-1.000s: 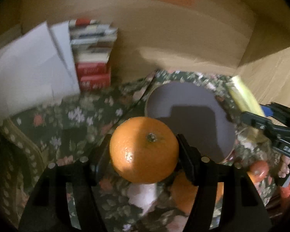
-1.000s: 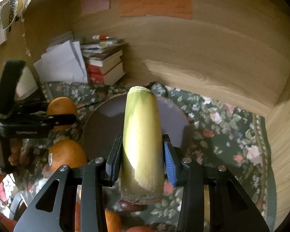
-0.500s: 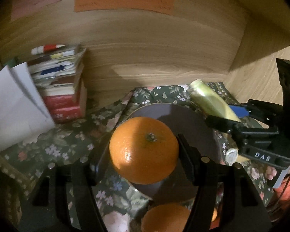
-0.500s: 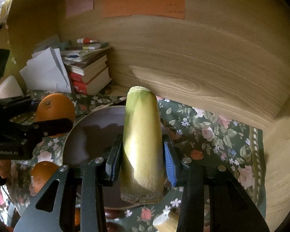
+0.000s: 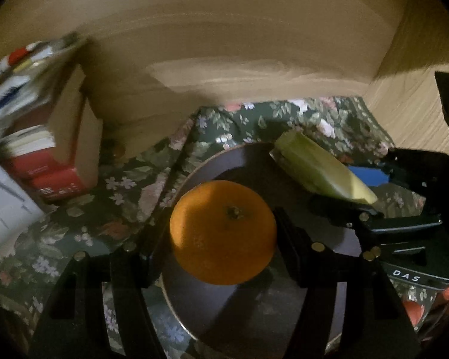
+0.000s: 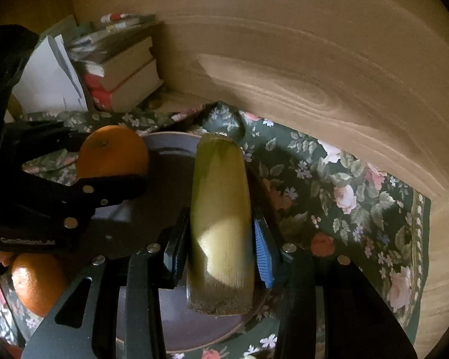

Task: Organize fruits
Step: 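Carry the corn cob and orange onto the dark plate and open both tools, then grasp the second corn cob with the right tool while the left tool grasps the large Dole orange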

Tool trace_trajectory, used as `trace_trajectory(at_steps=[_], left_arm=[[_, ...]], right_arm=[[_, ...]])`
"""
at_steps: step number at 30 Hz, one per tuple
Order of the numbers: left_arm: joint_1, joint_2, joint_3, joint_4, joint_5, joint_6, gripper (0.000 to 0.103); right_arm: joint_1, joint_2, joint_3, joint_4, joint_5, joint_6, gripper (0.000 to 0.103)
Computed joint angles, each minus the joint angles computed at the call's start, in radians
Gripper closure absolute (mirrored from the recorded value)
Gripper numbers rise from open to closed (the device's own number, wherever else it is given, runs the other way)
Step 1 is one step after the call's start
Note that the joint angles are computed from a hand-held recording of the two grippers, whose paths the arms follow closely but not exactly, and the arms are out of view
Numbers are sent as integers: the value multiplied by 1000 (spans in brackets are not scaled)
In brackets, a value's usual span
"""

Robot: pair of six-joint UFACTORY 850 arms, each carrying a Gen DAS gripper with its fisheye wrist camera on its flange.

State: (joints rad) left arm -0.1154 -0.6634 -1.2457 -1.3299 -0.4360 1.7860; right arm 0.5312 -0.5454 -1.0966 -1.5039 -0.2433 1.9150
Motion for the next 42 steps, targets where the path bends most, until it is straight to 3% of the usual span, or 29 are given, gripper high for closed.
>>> trace_trajectory(at_steps=[10, 13, 16, 18, 23, 30, 37, 42], left_arm=[[-26, -18, -33, 124, 12, -76, 36], [-24, -8, -22, 29, 30, 13, 27], [-10, 2, -22, -17, 0, 38, 17], [3, 16, -12, -52, -19, 65, 16], [27, 87, 66, -236, -26, 244, 15], [80, 204, 197, -422, -93, 420, 8], [120, 289, 318, -505, -145, 521, 5], [137, 320, 392, -552, -152, 609, 4]], right_arm=[[-16, -37, -38, 175, 35, -207, 67], [-18, -38, -37, 177, 43, -206, 67], [-17, -36, -35, 199, 44, -227, 67], [-14, -38, -39, 226, 35, -258, 67], [9, 8, 9, -24, -12, 6, 52], [43, 118, 102, -223, -96, 243, 51], [92, 224, 222, -300, -179, 390, 46], [115, 266, 286, -263, -211, 412, 46]])
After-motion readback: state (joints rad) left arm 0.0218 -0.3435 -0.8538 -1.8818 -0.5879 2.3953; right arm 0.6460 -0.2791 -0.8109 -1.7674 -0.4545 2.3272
